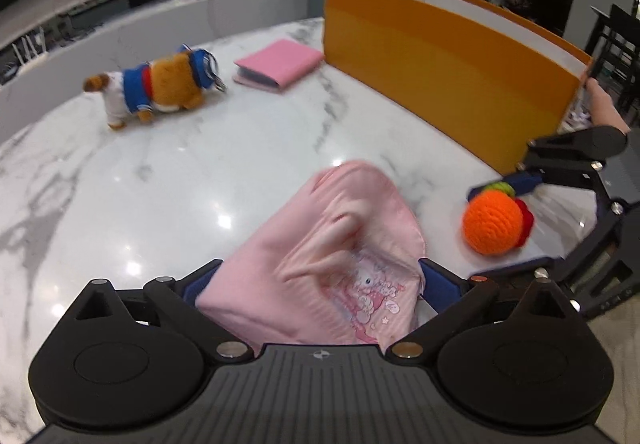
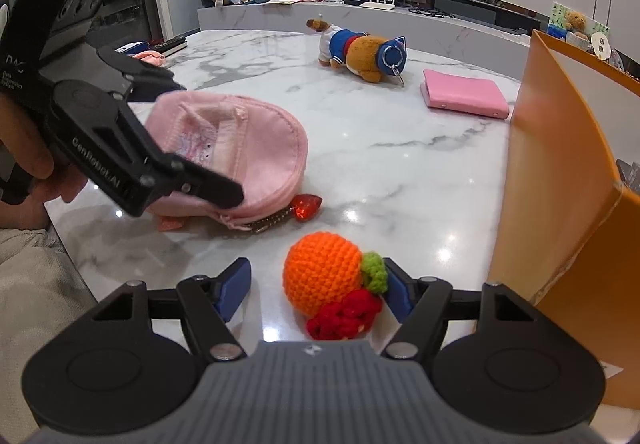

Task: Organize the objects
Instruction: 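Grasp the orange knitted toy with the right gripper while the left grasps the pink backpack, then lift and carry the backpack and knitted toy over the storage box with both grippers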

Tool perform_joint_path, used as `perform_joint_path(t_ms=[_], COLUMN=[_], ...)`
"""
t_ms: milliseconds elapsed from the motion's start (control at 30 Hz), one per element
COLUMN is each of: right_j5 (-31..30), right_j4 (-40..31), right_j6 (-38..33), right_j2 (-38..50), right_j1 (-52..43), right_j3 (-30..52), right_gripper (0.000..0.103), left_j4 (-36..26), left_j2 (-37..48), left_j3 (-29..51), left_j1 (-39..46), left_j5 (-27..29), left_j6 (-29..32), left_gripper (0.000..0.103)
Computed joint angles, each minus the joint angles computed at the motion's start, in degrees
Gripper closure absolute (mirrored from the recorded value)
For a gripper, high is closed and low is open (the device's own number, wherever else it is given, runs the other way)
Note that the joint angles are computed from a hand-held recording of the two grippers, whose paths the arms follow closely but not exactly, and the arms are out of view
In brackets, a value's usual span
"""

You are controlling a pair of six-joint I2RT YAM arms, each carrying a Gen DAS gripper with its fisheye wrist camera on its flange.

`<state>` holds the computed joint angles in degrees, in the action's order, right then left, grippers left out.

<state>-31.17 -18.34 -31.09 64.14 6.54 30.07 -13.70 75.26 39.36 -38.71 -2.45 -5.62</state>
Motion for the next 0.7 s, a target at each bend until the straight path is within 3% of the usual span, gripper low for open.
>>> perform_joint_path(t_ms=[133,200,267,467,533,567,600,700], right_j5=[0.02,0.23,0.61,0.51,0.33,0.24,0.27,0.7], right_j4=[0.89,1.05,0.81,0.17,-0.12,-0.29,-0.39,-0.71], right_j6=[-0.13,-0.07,0.2,1.24,1.08,1.0,0.88,0.97], right_j2=[0.08,-0.01,-0.11,0.15,0.2,0.12,0.0,-0.67], right_j1=[-0.05,0.05,0.18,-1.16,-1.53,-1.63,-1.66,-1.34], right_j3=[-0.49,-0.62,-0.5,0.3,0.46,0.45,0.41,0.17], right_gripper=[0.031,0.031,0.032,0.05,0.052,0.052,0.053,0.053], left_j4=[0.78,0.52,-0.04,-1.89,-2.41,-3.0,-3.9,-5.37], left_j2=[-0.76,-1.32,-1.7,-1.33,-1.15,-0.9,-0.41,-0.16], left_j3=[-1.36,-1.34,-0.86,0.98,1.46,1.86,2.5,3.34], left_j1=[-0.48,-0.1,0.46,0.37,0.0,-0.03,-0.22,-0.99], left_j5=[1.5,2.47,3.64,5.76,6.21,6.92,7.05,5.36], left_j6=[-1.67,-3.22,-4.16,-4.82,-4.97,-4.86,-5.04,-5.86], left_gripper=[0.001,0.012,0.017,0.029,0.036,0.057,0.065,0.066])
